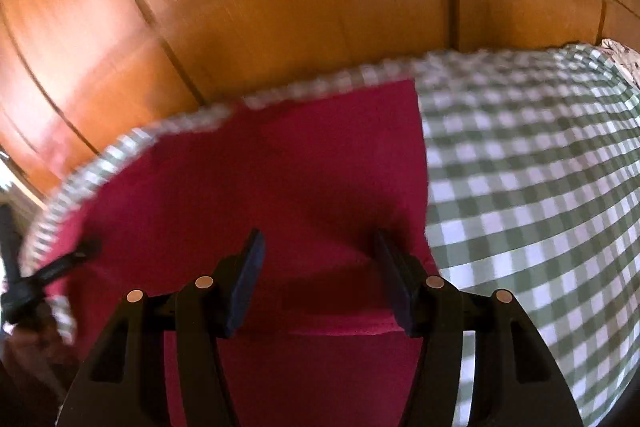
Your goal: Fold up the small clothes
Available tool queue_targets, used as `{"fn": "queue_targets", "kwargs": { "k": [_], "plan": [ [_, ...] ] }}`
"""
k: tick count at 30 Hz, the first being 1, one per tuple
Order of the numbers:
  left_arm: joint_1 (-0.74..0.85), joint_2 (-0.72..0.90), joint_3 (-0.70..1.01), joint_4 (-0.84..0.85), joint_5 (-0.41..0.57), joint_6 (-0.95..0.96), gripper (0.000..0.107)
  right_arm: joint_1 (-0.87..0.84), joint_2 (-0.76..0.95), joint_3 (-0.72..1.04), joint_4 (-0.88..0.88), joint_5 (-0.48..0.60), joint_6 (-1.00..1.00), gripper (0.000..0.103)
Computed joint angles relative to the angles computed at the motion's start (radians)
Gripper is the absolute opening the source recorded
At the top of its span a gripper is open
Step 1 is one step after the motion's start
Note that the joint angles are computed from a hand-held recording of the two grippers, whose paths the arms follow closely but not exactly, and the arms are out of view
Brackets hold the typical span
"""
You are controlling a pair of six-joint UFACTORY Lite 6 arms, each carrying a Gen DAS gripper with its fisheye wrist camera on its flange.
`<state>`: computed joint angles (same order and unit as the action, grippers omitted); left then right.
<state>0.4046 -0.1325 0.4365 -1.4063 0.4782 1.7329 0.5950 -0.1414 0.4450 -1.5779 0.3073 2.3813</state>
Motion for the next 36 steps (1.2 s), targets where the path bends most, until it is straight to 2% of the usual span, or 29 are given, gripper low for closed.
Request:
{"fn": "queue_targets", "kwargs": {
  "k": [1, 3, 4, 5, 6, 8, 11, 12, 15, 16, 18, 20, 21, 25, 28, 34, 36],
  "plan": [
    [0.008, -0.017, -0.024, -0.046, -0.002, 0.061, 0.014, 0.015, 0.084, 0.028, -0.056, 0.031, 0.054, 0.058],
    [0.03, -0.069, -0.051, -0.022, 0.001, 0.058, 0.03, 0.095, 0.151, 0.043, -0.107, 0.148, 0.135, 0.06],
    [0.073, -0.103, -0.055, 0.05, 0.031, -0.006, 0.05, 0.128, 0.173, 0.057, -0.07, 0.19, 0.112, 0.06],
    [0.114, -0.138, -0.057, 0.123, 0.067, -0.08, 0.056, 0.138, 0.179, 0.065, -0.041, 0.203, 0.087, 0.061],
    [0.164, -0.158, -0.055, 0.162, 0.106, -0.111, 0.057, 0.145, 0.177, 0.075, 0.01, 0.21, 0.04, 0.061],
    [0.333, -0.158, -0.036, 0.234, 0.232, -0.127, 0.069, 0.211, 0.143, 0.093, 0.182, 0.283, -0.104, 0.068],
    [0.562, -0.027, 0.055, 0.29, 0.356, -0.124, 0.07, 0.397, 0.08, 0.097, 0.304, 0.446, -0.136, 0.08],
    [0.631, 0.023, 0.09, 0.314, 0.384, -0.127, 0.07, 0.466, 0.074, 0.099, 0.338, 0.478, -0.123, 0.08],
    [0.835, 0.235, 0.257, 0.402, 0.488, -0.156, 0.065, 0.608, 0.151, 0.141, 0.402, 0.488, -0.094, 0.08],
    [0.9, 0.32, 0.339, 0.442, 0.527, -0.181, 0.061, 0.633, 0.199, 0.171, 0.415, 0.489, -0.095, 0.08],
    [0.98, 0.413, 0.438, 0.476, 0.541, -0.192, 0.054, 0.684, 0.302, 0.219, 0.437, 0.479, -0.077, 0.082],
    [1.05, 0.502, 0.56, 0.497, 0.551, -0.205, 0.053, 0.729, 0.362, 0.241, 0.463, 0.509, -0.026, 0.097],
    [1.075, 0.544, 0.618, 0.505, 0.557, -0.223, 0.053, 0.735, 0.367, 0.245, 0.483, 0.519, -0.023, 0.099],
    [1.14, 0.787, 0.939, 0.547, 0.609, -0.405, 0.052, 0.682, 0.323, 0.175, 0.421, 0.42, 0.074, 0.1],
    [1.165, 0.927, 1.132, 0.518, 0.683, -0.504, 0.052, 0.687, 0.336, 0.187, 0.439, 0.431, 0.054, 0.1],
    [1.122, 1.196, 1.527, 0.506, 0.716, -0.773, 0.051, 0.699, 0.345, 0.199, 0.444, 0.448, 0.055, 0.1],
    [1.104, 1.248, 1.603, 0.509, 0.723, -0.831, 0.048, 0.696, 0.344, 0.193, 0.437, 0.448, 0.059, 0.1]
  ]
}}
